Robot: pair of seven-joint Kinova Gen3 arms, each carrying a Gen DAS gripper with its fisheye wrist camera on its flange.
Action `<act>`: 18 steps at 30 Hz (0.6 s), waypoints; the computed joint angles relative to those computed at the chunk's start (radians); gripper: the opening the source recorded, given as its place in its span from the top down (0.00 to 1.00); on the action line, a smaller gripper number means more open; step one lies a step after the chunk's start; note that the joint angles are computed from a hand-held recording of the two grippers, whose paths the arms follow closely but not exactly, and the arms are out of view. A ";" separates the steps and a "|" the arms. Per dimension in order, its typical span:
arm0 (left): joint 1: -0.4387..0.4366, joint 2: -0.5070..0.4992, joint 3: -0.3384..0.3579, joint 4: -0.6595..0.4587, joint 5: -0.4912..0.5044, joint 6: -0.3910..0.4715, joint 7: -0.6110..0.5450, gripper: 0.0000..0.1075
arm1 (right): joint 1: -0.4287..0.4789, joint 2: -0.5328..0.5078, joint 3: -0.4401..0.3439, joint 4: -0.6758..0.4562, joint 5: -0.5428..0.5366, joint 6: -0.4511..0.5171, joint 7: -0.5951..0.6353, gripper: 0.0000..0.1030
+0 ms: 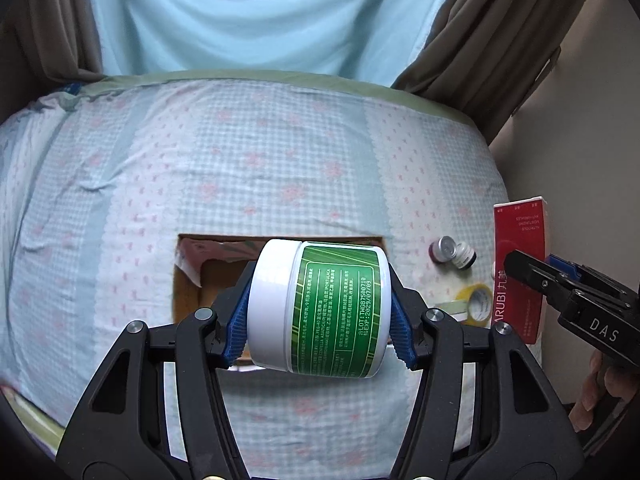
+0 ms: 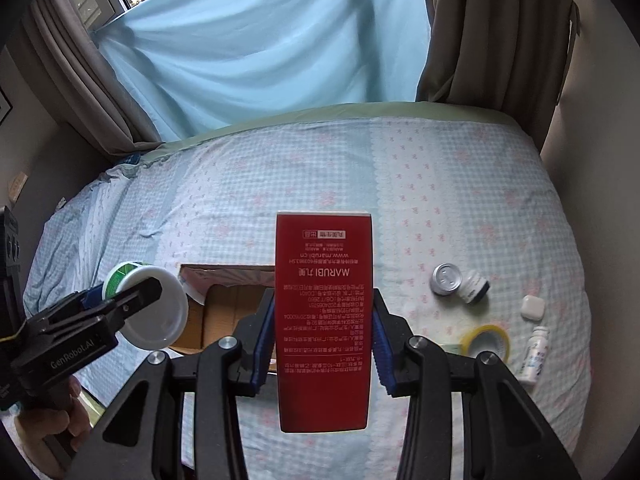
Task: Organize rigid objects
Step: 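Carry the white jar and red box over the cardboard box with both tools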
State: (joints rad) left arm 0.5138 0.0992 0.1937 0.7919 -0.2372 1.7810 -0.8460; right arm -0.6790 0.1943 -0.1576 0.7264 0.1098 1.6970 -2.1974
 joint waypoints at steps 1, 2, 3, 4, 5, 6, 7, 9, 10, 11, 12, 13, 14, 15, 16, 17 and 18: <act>-0.032 -0.018 -0.016 0.033 0.030 -0.008 -0.036 0.50 | -0.027 0.017 -0.006 -0.012 0.014 -0.003 -0.034 0.62; -0.064 -0.035 -0.030 0.065 0.060 -0.017 -0.069 0.50 | -0.061 0.040 -0.009 -0.039 0.032 0.007 -0.067 0.62; -0.099 -0.050 -0.042 0.098 0.092 -0.028 -0.103 0.50 | -0.089 0.062 -0.008 -0.061 0.043 0.013 -0.092 0.62; -0.130 -0.062 -0.052 0.131 0.119 -0.039 -0.134 0.50 | -0.113 0.083 -0.005 -0.074 0.047 0.013 -0.114 0.62; -0.160 -0.072 -0.061 0.163 0.143 -0.051 -0.162 0.50 | -0.134 0.107 0.000 -0.100 0.046 0.021 -0.131 0.62; -0.188 -0.081 -0.070 0.194 0.165 -0.062 -0.189 0.50 | -0.152 0.128 0.005 -0.117 0.042 0.024 -0.146 0.62; -0.213 -0.087 -0.076 0.224 0.185 -0.074 -0.210 0.50 | -0.167 0.147 0.010 -0.125 0.036 0.022 -0.157 0.62; -0.257 -0.094 -0.087 0.287 0.217 -0.105 -0.249 0.50 | -0.185 0.185 0.019 -0.142 0.017 0.024 -0.169 0.62; -0.275 -0.093 -0.091 0.314 0.230 -0.119 -0.263 0.50 | -0.189 0.199 0.022 -0.137 0.006 0.018 -0.170 0.62; -0.291 -0.090 -0.095 0.339 0.243 -0.133 -0.275 0.50 | -0.190 0.211 0.023 -0.128 -0.006 0.009 -0.166 0.62; -0.305 -0.085 -0.097 0.363 0.254 -0.146 -0.284 0.50 | -0.187 0.223 0.023 -0.117 -0.018 0.000 -0.157 0.62; -0.316 -0.079 -0.098 0.385 0.264 -0.159 -0.291 0.50 | -0.182 0.236 0.023 -0.108 -0.030 -0.007 -0.144 0.62; -0.324 -0.073 -0.098 0.407 0.271 -0.174 -0.297 0.50 | -0.179 0.255 0.023 -0.105 -0.040 -0.010 -0.129 0.62; -0.330 -0.064 -0.098 0.430 0.277 -0.190 -0.304 0.50 | -0.176 0.270 0.024 -0.098 -0.049 -0.015 -0.114 0.62; -0.335 -0.055 -0.098 0.449 0.282 -0.202 -0.310 0.50 | -0.170 0.280 0.024 -0.077 -0.057 -0.029 -0.098 0.62; -0.339 -0.043 -0.098 0.466 0.287 -0.213 -0.315 0.50 | -0.166 0.290 0.024 -0.056 -0.064 -0.044 -0.083 0.62; -0.343 -0.030 -0.098 0.483 0.292 -0.222 -0.319 0.50 | -0.161 0.300 0.024 -0.035 -0.071 -0.056 -0.072 0.62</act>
